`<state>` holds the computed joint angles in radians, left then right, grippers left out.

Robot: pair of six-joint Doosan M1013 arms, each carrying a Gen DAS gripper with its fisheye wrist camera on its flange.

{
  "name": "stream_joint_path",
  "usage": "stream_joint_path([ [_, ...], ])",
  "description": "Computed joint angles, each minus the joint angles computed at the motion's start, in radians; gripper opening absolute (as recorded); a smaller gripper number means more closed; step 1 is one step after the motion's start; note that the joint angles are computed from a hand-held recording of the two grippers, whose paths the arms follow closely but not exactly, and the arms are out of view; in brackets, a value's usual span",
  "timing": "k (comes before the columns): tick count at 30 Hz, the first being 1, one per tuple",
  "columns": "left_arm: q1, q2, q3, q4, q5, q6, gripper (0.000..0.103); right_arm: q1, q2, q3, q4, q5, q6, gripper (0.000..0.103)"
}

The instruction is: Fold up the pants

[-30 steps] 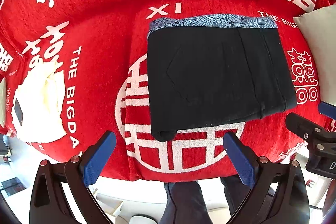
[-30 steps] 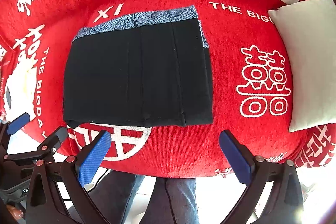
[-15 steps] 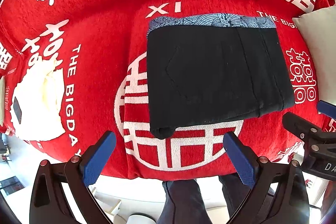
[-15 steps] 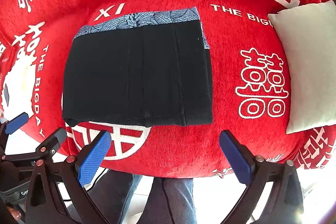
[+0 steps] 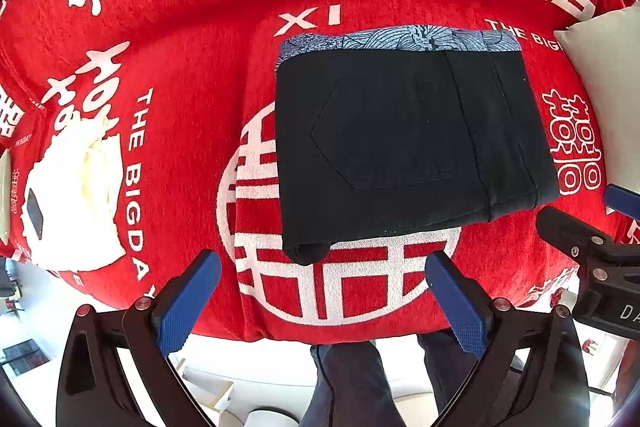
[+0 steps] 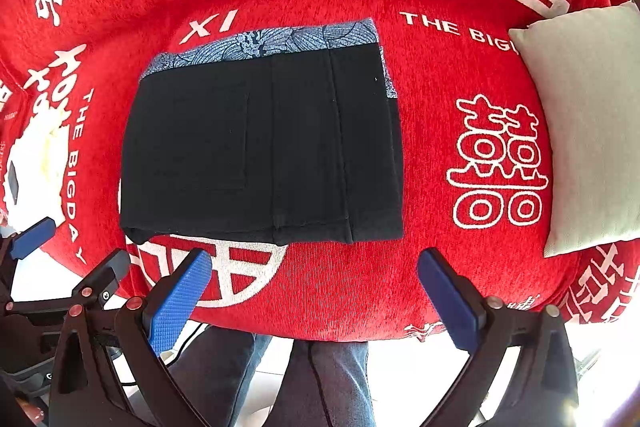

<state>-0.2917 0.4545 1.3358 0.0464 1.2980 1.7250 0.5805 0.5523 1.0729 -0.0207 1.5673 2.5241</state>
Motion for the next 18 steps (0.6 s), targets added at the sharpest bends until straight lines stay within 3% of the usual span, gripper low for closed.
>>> stream_joint_path([
  [18, 0.000, 0.000, 0.000, 0.009, -0.007, -0.005, 0.102, -0.003, 0.004, -0.007, -0.001, 0.009, -0.001, 0.103],
])
